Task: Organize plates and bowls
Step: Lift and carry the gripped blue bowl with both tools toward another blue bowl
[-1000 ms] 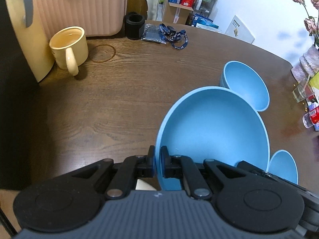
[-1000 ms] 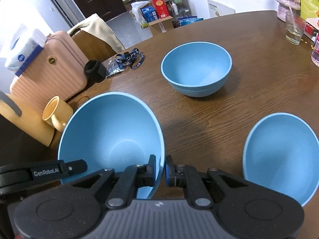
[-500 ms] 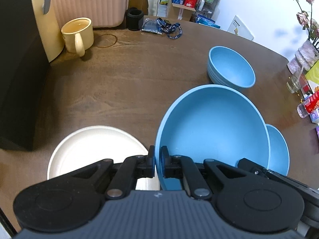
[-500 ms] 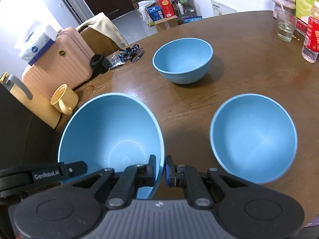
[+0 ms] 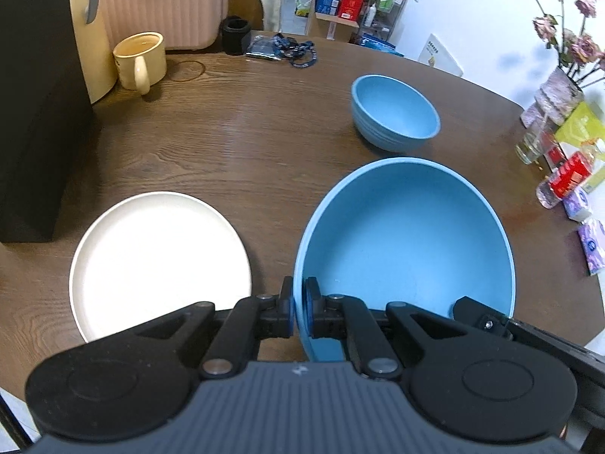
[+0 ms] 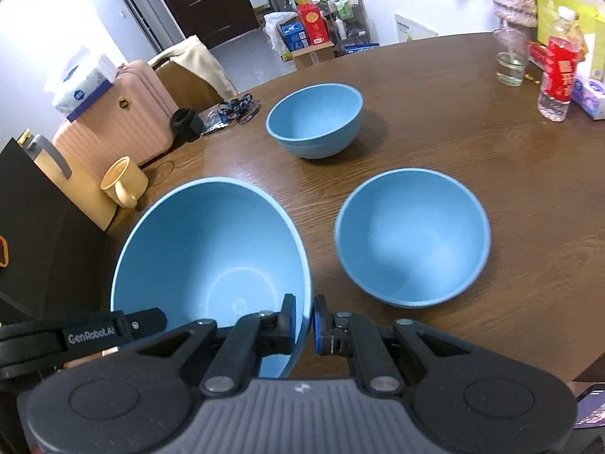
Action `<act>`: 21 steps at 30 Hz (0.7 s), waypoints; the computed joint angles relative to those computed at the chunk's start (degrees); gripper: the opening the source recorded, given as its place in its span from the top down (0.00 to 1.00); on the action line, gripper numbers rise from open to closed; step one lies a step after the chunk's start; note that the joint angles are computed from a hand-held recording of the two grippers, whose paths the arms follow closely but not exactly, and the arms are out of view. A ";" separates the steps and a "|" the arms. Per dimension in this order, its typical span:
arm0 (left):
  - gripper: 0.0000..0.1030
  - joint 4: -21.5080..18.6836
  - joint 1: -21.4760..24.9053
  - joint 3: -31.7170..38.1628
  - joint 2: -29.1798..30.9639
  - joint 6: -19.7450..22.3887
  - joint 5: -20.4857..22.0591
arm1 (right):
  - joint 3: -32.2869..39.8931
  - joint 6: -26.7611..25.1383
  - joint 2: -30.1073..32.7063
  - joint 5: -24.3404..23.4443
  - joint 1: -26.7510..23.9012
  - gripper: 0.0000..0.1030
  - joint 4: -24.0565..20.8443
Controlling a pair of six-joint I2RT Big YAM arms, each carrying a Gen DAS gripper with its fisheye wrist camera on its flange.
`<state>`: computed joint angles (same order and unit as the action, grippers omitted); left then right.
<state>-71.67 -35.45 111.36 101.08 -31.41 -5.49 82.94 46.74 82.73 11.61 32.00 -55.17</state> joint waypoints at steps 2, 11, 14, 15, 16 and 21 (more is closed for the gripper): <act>0.94 -0.07 -1.04 0.30 -0.21 -0.40 -0.36 | -1.09 0.04 -1.51 0.50 -0.18 0.92 -0.14; 0.94 -1.36 -5.21 5.27 1.72 -1.33 -1.59 | -4.90 0.09 -7.69 2.50 -2.22 0.92 -1.05; 0.94 -1.98 -5.93 7.64 3.28 -1.15 -1.33 | -5.49 -0.08 -8.77 2.59 -3.41 0.92 -1.43; 0.94 -2.29 -6.18 8.67 3.97 -1.06 -1.25 | -5.61 -0.15 -8.97 2.59 -3.79 0.92 -1.51; 0.94 -2.50 -6.36 9.46 4.53 -0.96 -1.19 | -5.80 -0.30 -9.23 2.60 -4.27 0.92 -1.56; 0.94 -3.75 -7.09 14.43 8.21 -0.22 -0.45 | -6.34 -0.82 -9.39 2.28 -6.60 0.92 -1.35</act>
